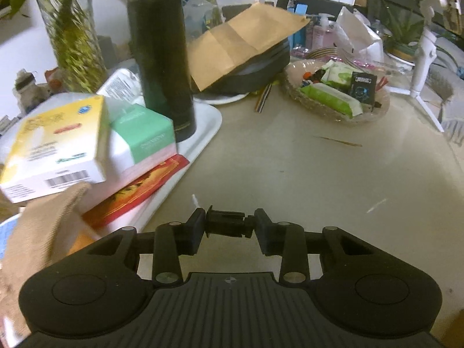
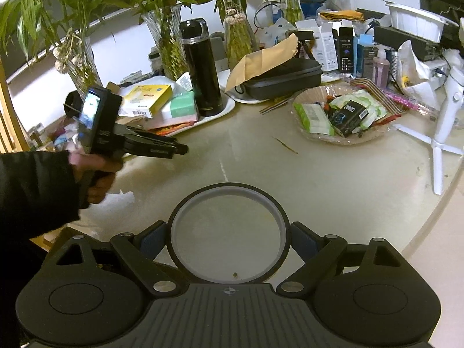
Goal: Organize rigid objects
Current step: 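Lift the plug with the left tool while the right tool carries the ring over the box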
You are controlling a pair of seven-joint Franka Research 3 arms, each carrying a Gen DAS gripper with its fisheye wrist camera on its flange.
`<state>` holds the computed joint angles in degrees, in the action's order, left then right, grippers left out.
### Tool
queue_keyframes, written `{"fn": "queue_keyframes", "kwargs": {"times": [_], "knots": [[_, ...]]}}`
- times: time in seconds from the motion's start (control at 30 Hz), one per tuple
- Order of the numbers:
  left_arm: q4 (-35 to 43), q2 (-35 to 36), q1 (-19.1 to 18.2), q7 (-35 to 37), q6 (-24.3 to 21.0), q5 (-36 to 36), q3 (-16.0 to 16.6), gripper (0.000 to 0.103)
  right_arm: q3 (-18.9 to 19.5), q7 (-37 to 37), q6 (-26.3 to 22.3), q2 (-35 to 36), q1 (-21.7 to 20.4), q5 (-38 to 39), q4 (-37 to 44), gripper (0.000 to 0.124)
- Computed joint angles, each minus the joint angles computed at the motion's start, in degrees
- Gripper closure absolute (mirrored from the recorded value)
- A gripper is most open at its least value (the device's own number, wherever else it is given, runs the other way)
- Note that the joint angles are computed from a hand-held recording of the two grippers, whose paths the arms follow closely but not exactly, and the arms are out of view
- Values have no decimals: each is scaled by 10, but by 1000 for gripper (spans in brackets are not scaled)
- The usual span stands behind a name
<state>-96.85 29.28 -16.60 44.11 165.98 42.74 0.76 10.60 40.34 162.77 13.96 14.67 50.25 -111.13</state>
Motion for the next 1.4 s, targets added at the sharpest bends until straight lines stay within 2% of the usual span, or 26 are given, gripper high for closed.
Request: {"fn": "queue_keyframes", "kwargs": {"times": [0.27,0.43,0.57,0.73,0.97,1.4], "knots": [[-73,-77,-1,-38,-4,11,-12,67,-10,57,11,1,16,-47,-4,33],[-104,-117,-3,-74,-18,41,-21,67,-26,134,29,-2,36,-122,-12,33],[-128,-147,7,-83,-28,50,-41,67,-31,186,36,-7,42,-173,-19,33],[-167,-193,18,-91,-34,54,-65,67,-17,180,34,-23,33,-175,-30,33],[-221,-253,34,-68,-39,28,-100,67,-7,129,-2,-51,29,-139,-44,33],[-298,-335,39,9,-42,-60,-139,67,-19,43,-63,-96,50,-90,-75,33]]}}
